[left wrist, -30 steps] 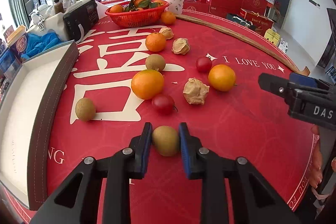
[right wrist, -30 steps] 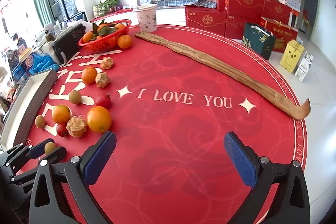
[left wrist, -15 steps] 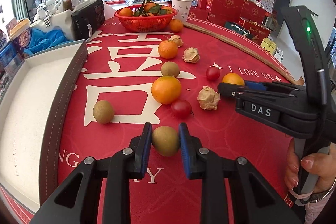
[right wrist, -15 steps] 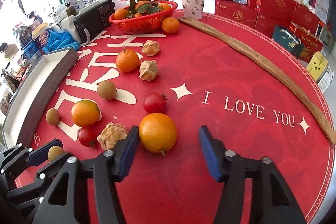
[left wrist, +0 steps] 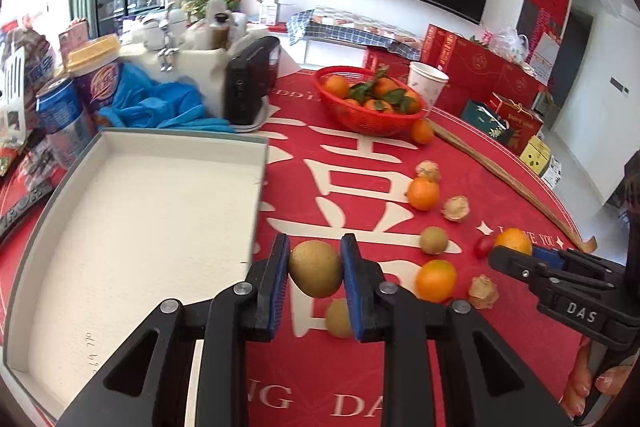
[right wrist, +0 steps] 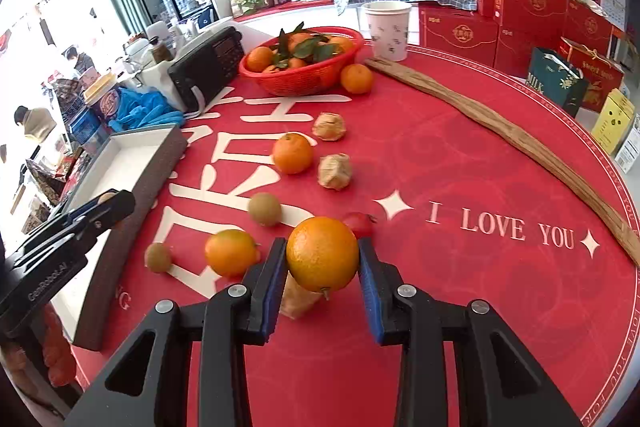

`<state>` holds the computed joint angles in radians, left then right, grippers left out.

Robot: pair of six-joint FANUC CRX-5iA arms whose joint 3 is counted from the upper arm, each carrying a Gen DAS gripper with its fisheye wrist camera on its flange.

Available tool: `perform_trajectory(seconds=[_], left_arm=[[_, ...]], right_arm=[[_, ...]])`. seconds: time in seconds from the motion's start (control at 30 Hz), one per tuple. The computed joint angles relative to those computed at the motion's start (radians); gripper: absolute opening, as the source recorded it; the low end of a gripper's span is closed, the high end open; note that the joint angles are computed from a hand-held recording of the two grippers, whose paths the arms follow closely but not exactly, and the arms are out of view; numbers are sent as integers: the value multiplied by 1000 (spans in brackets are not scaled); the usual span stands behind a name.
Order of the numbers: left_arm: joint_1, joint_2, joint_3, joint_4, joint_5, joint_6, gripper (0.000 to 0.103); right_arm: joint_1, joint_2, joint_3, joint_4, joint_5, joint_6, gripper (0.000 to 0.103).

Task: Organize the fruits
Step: 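Carry the kiwi and orange over the white tray with both grippers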

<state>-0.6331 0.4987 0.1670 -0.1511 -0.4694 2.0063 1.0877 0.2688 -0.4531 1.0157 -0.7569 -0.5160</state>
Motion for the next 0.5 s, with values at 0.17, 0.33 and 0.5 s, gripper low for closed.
perform_trajectory(seconds=[0.17, 0.33, 0.5], left_arm=[[29, -31, -7, -167, -40, 176, 28], [57, -53, -27, -260, -69, 278, 28], [97, -80, -81, -191, -34, 224, 28]], right_arm=[[-27, 84, 149, -45, 77, 144, 36], [-24, 211, 348, -156, 92, 353, 36], [-22, 321, 531, -243, 93, 520, 36]])
